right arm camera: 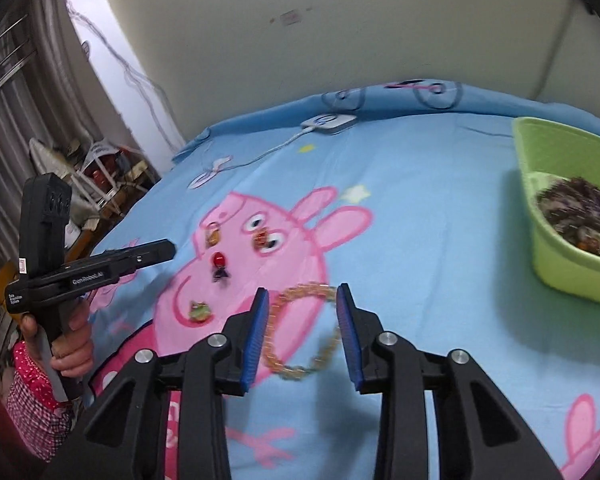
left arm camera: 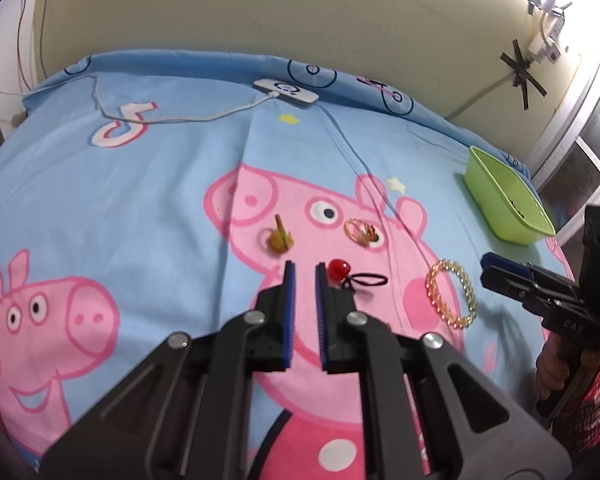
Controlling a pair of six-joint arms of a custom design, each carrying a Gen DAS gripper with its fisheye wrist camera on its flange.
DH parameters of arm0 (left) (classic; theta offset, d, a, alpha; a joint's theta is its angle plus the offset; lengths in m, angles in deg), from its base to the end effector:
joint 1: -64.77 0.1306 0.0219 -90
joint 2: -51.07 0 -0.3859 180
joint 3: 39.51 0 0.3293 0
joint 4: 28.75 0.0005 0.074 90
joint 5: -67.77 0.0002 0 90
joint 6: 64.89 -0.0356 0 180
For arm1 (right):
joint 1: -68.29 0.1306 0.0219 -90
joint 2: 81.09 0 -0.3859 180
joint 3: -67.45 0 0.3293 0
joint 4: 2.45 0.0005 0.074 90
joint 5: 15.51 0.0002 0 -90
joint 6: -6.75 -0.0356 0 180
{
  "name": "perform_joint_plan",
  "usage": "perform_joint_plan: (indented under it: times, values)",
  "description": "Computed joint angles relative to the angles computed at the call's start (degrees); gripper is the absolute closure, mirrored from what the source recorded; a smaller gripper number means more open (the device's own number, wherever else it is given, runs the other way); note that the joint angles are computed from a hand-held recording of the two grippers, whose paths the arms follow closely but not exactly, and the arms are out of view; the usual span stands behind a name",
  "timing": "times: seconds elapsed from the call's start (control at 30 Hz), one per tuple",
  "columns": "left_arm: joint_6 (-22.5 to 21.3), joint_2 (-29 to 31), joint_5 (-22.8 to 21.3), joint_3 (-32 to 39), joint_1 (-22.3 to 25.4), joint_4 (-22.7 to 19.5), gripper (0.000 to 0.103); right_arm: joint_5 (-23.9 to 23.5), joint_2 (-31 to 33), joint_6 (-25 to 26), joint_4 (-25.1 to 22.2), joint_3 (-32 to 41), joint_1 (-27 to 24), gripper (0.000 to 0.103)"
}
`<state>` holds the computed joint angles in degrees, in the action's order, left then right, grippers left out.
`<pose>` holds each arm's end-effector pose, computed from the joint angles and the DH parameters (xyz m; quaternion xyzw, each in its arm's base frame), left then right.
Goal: Organize jewelry
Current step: 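Carry the red bead charm with the left gripper into the tray while the right gripper carries a gold ring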
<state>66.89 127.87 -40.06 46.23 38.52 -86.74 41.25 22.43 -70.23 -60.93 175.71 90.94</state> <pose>0.3002 -0.1365 0.4759 -0.1788 0.9097 -0.0730 0.3677 0.4555 0.2107 0.4492 -0.3636 0.8396 0.2959 0.2743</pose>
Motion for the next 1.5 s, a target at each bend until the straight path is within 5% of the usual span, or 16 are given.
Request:
perform_joint_plan:
  times: [0.3, 0.43, 0.53, 0.6, 0.7, 0.77, 1.07, 1.27, 1.5]
  values:
    - [-3.53, 0.61, 3.40, 0.17, 1.81, 1.76, 0.094, 5.61, 6.75, 2.02, -3.38, 9.79, 6.59, 0.087]
    - [-6.45, 4.93, 4.63, 2.82, 1.17, 0.76, 0.076, 8.19, 11.08, 3.28, -6.48, 15.03, 8.70, 0.087]
    - [-7.18, 6.89, 5.95, 3.65, 1.35, 0.85, 0.076, 9.87, 13.58, 3.31, -8.07, 18.02, 9.60, 0.088]
    - [-7.40, 7.89, 5.51, 4.10, 1.24, 0.75, 0.077, 10.59, 15.02, 4.00, -9.56, 19.66, 9.71, 0.103]
    - [-7.71, 8.39, 4.17, 3.51, 0.94, 1.66, 0.078, 10.49, 14.72, 4.47, -9.01, 19.08, 9.36, 0.103]
    - [-8.30, 8.62, 2.82, 3.48, 0.46, 1.66, 0.089, 9.90, 13.76, 3.65, -7.67, 17.64, 8.64, 0.103]
    - [-8.08, 10.28, 5.19, 6.94, -0.69, 1.56, 0.089, 4.53, 9.47, 0.56, -5.53, 11.98, 4.18, 0.103]
    - [-10.44, 16.82, 10.92, 17.45, -2.04, 2.13, 0.089, 2.25, 2.59, -1.81, 2.88, 4.75, -2.30, 0.103]
    - [-13.66, 31.73, 15.43, 41.22, -4.57, -2.11, 0.089, 8.38, -3.63, -10.33, 20.22, -2.33, -12.90, 0.103]
